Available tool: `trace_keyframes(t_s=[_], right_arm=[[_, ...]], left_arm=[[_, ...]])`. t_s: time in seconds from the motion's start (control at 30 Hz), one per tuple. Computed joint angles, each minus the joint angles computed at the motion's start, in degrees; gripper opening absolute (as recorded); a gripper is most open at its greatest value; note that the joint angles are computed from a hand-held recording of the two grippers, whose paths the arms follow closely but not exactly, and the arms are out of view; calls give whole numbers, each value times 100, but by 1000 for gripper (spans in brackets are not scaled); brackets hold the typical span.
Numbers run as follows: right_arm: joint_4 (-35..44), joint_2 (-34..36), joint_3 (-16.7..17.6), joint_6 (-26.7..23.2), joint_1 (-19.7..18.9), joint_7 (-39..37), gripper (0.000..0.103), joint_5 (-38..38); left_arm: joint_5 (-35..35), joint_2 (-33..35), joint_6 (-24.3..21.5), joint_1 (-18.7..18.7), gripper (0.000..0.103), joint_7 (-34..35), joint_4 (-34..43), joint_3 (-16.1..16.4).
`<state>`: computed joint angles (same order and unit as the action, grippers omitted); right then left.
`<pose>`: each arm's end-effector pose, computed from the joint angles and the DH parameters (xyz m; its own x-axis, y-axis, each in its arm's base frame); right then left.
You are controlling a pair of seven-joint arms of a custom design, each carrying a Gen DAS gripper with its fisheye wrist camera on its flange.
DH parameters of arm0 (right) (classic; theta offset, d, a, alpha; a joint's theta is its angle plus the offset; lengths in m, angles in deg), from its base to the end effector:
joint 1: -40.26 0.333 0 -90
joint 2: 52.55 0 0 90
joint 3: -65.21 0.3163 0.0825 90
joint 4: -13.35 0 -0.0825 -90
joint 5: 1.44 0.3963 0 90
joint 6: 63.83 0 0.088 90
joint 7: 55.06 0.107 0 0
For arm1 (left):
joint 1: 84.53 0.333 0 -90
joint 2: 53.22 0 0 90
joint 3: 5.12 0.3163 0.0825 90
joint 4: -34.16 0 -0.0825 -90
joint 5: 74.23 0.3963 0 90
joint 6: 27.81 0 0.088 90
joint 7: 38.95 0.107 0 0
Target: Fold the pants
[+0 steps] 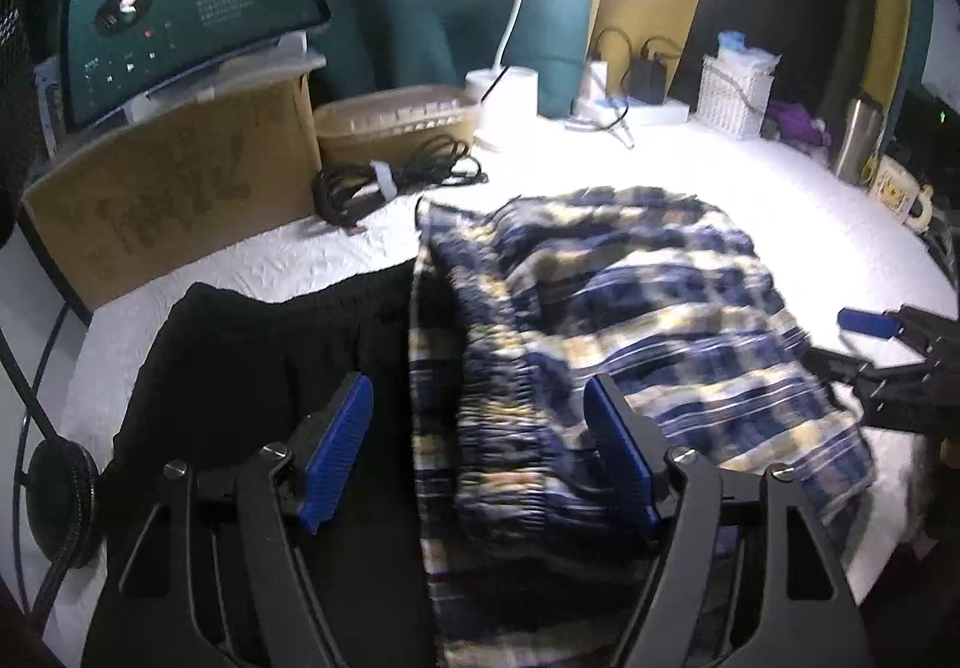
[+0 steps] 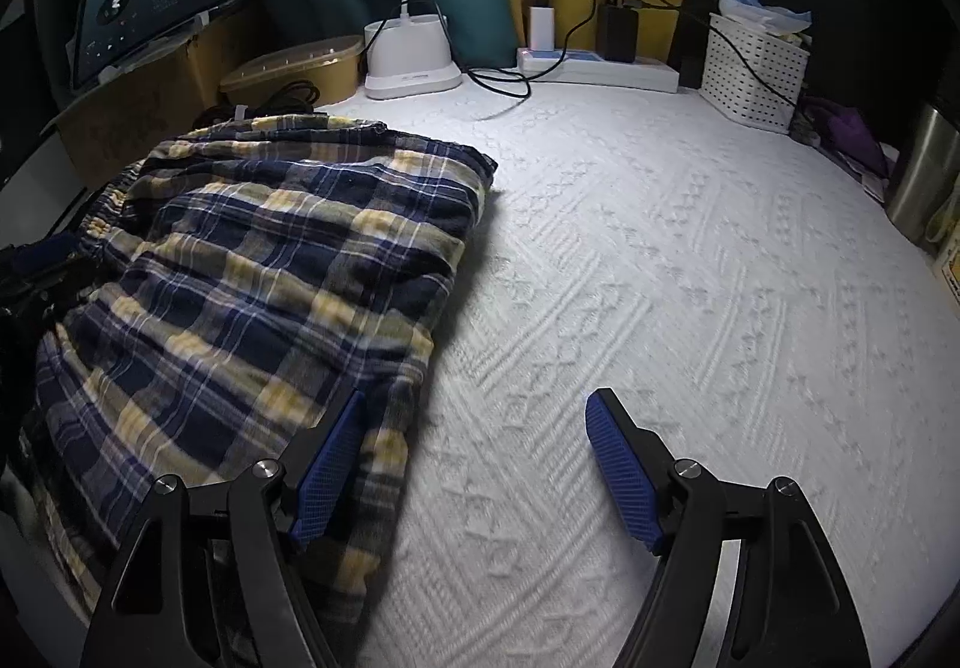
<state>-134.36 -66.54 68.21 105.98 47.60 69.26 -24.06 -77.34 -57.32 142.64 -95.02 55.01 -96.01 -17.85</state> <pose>0.4652 0.1115 0.4067 -0.0295 -0.9978 -0.0593 -0.7975 0.0592 -0.6004 0.5213 -0.2216 0.4718 -0.4096 -0.9120 -0.0202 -0.6473 0.3062 -0.6980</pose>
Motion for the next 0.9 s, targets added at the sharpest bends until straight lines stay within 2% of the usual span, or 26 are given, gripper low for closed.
trace_keyframes(t_s=[0.23, 0.37, 0.47, 0.6, 0.77, 0.9], right_arm=[[-323, -425, 70, 25, -129, 150, 77, -109], [-530, -695, -7, 63, -82, 114, 77, 0], [-667, -896, 45, 83, -155, 143, 77, 5], [-865, -1201, 131, 115, -274, 218, 77, -35], [-1138, -1657, 215, 94, -431, 321, 77, -75], [-1395, -2070, 255, 59, -563, 412, 77, -100]], left_arm=[[12, -250, 135, -45, 74, -39, -182, -103], [313, -434, 142, 57, 74, -328, -296, -245], [133, -550, 151, -69, 74, -220, -369, -205], [316, -648, 197, 25, 74, -482, -440, -411], [329, -742, 260, -88, 76, -537, -506, -487], [130, -787, 263, -339, 80, -365, -530, -465]])
